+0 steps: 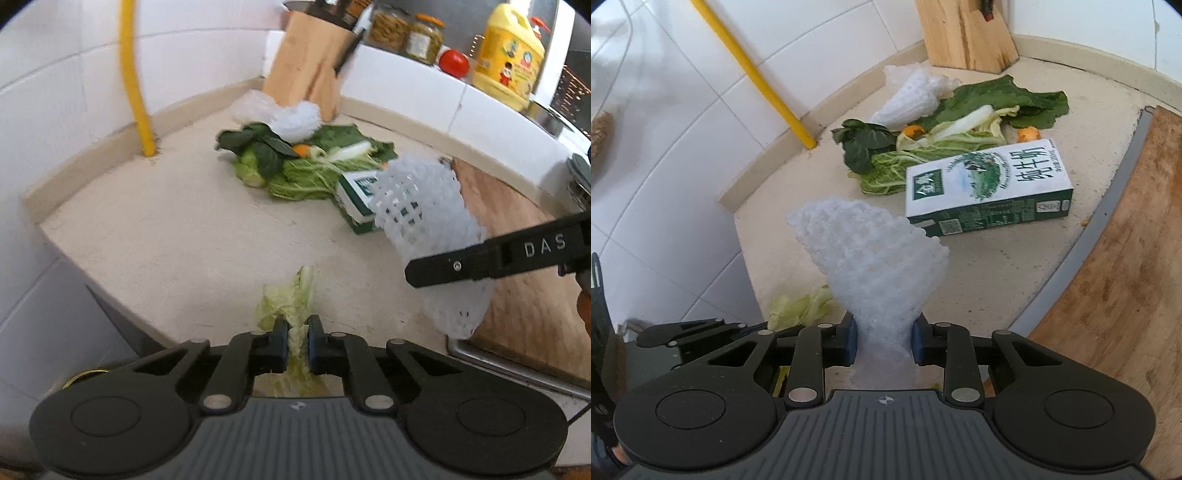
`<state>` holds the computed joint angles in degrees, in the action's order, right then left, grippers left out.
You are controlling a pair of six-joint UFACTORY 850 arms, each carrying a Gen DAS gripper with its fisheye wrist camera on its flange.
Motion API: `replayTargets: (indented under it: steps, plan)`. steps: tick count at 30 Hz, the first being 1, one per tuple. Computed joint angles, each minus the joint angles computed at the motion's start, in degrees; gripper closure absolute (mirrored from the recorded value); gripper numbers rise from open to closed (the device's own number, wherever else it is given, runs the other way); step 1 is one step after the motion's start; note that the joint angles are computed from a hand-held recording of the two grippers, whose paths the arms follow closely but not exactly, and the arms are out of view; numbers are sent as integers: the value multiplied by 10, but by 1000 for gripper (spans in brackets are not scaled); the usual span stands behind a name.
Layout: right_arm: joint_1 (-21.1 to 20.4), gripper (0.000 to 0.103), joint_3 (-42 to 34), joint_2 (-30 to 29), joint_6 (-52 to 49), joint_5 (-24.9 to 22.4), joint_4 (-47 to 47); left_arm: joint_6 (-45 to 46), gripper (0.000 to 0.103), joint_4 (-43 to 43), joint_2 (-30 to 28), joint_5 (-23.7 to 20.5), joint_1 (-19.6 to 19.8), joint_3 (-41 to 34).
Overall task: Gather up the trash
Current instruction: 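Carry the cabbage leaf and foam net down over the black bin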
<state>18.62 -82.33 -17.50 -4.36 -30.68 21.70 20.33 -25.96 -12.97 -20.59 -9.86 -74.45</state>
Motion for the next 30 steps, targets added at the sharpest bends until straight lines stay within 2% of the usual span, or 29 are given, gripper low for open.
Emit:
replayTargets:
  steps: [11, 24, 30]
  plan:
    - [40, 69, -38, -28, -44, -18, 19, -76, 97, 56, 53, 38, 22, 53]
    - [104, 69, -109, -84, -97, -47, 36, -303, 97, 250, 123, 68, 69, 133]
    - [134, 69, -146, -115, -109, -57, 37, -438, 97, 363, 142, 74, 92, 166]
